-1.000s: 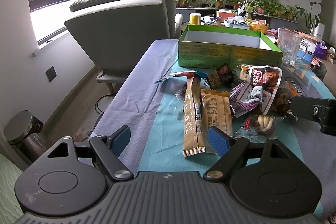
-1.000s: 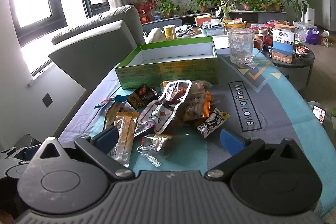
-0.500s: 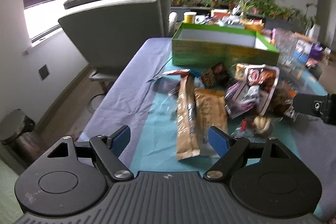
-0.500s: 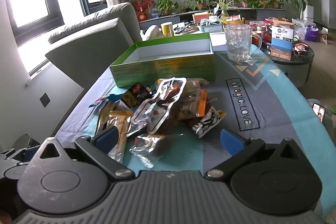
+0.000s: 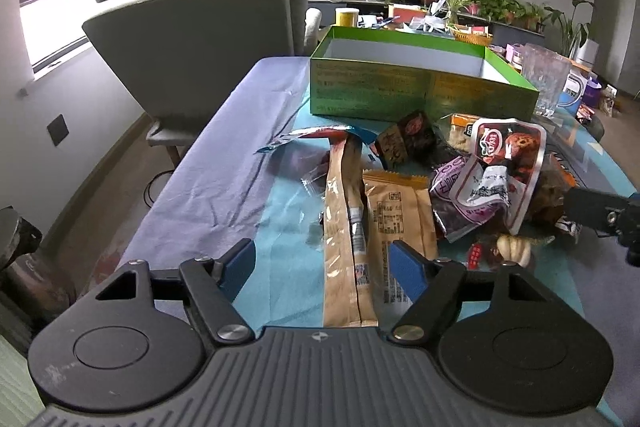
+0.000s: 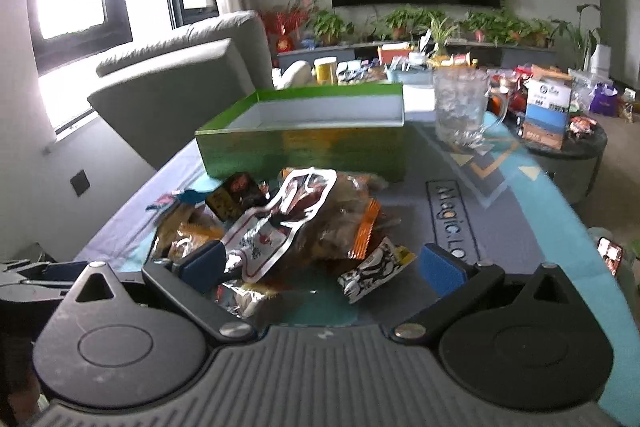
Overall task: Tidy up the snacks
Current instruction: 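Close the left tool on the tan snack stick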
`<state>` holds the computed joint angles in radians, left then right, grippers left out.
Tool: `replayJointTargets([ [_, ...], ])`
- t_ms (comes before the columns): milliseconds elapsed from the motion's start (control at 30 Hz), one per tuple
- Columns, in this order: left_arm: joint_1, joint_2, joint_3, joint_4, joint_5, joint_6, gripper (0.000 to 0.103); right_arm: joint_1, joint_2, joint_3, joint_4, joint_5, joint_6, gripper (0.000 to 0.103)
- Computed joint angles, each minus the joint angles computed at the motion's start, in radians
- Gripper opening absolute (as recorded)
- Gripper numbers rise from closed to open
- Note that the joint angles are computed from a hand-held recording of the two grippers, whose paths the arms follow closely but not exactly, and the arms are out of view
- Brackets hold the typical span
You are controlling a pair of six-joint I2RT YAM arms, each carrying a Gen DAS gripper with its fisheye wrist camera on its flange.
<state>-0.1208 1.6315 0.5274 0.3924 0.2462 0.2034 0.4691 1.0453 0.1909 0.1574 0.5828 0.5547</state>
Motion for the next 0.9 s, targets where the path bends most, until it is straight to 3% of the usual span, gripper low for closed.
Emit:
replayJointTargets([
  [200, -0.024, 0.061, 0.066, -0.029, -0.021, -0.001, 0.067, -0.105, 0.088, 0.029, 0.041, -0.086, -0.001, 0.061],
  [433, -0.023, 0.119, 0.134, -0.061, -0.002, -0.012, 0.063, -0.188, 0.086, 0.025, 0.049, -0.138, -0.032, 0.061],
  [533, -0.014, 0.14, 0.166, -0.079, 0.034, -0.011, 0.055, -0.232, 0.094, 0.023, 0.063, -0.184, -0.061, 0.061],
  [700, 0.023, 0.164, 0.219, -0.154, 0.153, -0.004, 0.025, -0.247, 0.122, 0.03, 0.102, -0.232, -0.125, 0.061],
  [900, 0.057, 0.159, 0.221, -0.181, 0.189, -0.001, 0.024, -0.24, 0.175, 0.047, 0.133, -0.268, -0.174, 0.061],
])
